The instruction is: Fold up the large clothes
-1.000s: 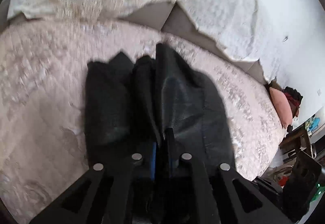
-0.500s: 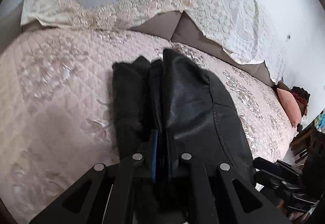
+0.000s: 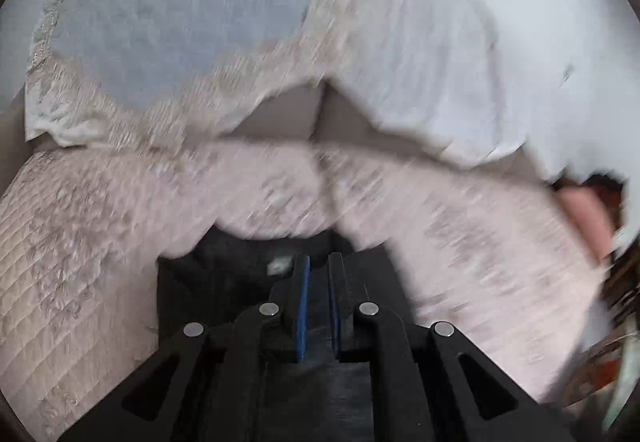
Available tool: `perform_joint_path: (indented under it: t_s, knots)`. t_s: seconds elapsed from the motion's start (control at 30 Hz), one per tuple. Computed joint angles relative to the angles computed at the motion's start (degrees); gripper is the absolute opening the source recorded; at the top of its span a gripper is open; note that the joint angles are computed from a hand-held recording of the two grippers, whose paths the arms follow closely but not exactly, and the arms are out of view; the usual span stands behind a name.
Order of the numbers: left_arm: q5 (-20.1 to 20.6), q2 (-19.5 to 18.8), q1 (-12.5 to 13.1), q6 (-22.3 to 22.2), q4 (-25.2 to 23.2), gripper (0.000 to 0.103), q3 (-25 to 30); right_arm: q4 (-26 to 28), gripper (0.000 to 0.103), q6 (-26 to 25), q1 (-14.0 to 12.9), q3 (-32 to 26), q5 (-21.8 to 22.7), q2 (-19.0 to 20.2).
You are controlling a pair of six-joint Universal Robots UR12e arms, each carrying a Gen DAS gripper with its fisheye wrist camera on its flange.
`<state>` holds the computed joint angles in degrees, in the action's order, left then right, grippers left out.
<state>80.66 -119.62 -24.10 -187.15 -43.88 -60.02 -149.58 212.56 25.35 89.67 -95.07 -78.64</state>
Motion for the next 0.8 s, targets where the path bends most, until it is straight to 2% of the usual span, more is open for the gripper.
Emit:
perform_joint_path:
  t_s: [0.03, 0.07, 0.2, 0.3, 0.37, 0.47, 0.57, 0.67, 0.8]
  knots:
    - [1.2, -0.2, 0.0, 0.2, -2.5, 0.01, -0.4, -0.5, 0.035, 0.2, 0.0, 0.4, -1.1, -0.5]
    - [1.6, -0.1, 0.2, 0.1, -2.9, 0.009, -1.6, -1.0, 0.035, 0.4, -0.1, 0.9, -2.1, -1.0]
    - [1.1, 2.1, 1.5, -2.9, 3.4, 0.008, -8.5, 0.0, 0.035, 1.3, -1.1, 1.1, -3.0, -1.3]
    - [3.4, 2.6, 1.2, -0.2, 6.8, 0.005, -10.7, 1.4, 0.035, 0.8, -1.5, 0.4, -1.5, 0.1]
    - [1.6, 2.5, 1.8, -1.4, 7.5, 0.004, -11.2, 2.5, 0.035, 0.5, -1.4, 0.3, -1.5, 0.9]
    - [1.3, 1.9, 1.8, -1.3, 6.1, 0.004, -10.2, 0.6, 0.035, 1.9, -1.7, 1.3, -1.0, 1.2]
    - [1.6, 1.8, 1.6, -0.7, 4.5, 0.004, -9.4, 2.7, 0.035, 1.5, -1.8, 0.5, -1.1, 1.0]
    - [-0.7, 2.4, 2.2, -0.4, 1.9, 0.004, -9.0, 4.7, 0.035, 1.2, -1.8, -0.2, -1.8, 0.2]
    - [-2.6, 3.8, 2.8, -0.4, 1.7, 0.005, -9.4, 2.9, 0.035, 0.7, -2.4, -0.5, -2.7, -0.1]
